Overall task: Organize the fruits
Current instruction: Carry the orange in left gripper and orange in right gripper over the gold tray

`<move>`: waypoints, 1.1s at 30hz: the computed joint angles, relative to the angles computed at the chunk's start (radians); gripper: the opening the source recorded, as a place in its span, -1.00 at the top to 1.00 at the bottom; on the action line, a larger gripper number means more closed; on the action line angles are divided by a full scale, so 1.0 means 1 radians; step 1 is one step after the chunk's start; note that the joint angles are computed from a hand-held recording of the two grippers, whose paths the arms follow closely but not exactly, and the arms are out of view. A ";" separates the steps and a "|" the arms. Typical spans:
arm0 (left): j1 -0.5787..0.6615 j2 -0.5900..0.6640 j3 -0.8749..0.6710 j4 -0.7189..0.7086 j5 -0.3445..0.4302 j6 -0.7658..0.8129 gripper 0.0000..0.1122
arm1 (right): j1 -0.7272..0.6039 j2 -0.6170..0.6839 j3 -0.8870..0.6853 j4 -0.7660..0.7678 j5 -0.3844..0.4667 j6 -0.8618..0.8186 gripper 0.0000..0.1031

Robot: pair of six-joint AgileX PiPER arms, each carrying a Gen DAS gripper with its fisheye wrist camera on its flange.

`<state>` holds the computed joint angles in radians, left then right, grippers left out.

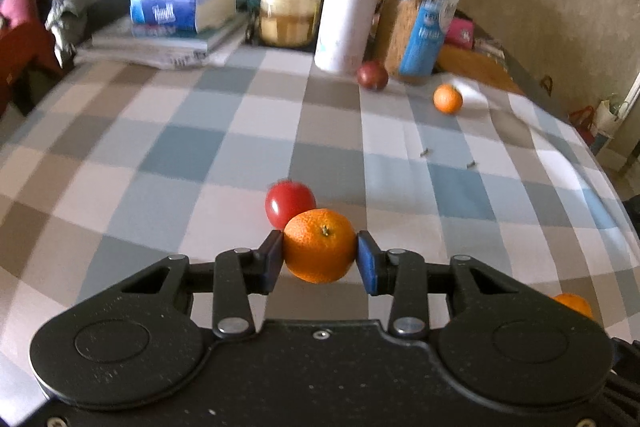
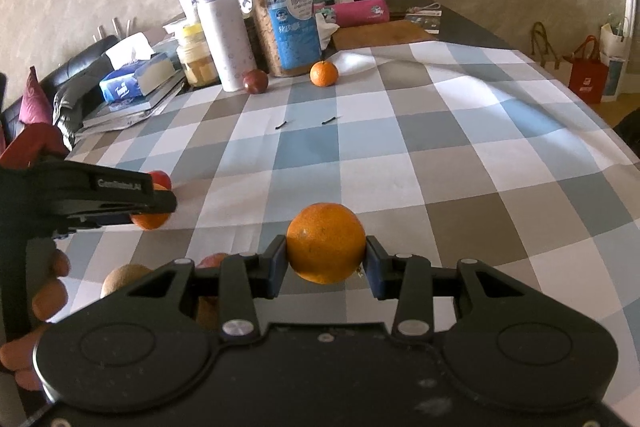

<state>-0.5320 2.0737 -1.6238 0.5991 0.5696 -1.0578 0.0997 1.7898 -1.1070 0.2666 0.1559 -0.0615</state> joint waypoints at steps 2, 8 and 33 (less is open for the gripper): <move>-0.014 -0.009 0.009 0.084 0.012 -0.068 0.16 | 0.000 -0.001 0.003 0.031 -0.008 -0.021 0.19; -0.025 -0.062 0.023 0.100 0.047 -0.091 0.16 | 0.003 0.009 -0.007 0.131 -0.009 -0.107 0.19; -0.157 -0.530 0.512 -0.286 0.051 0.186 0.15 | -0.097 -0.538 0.452 0.608 0.160 -0.565 0.18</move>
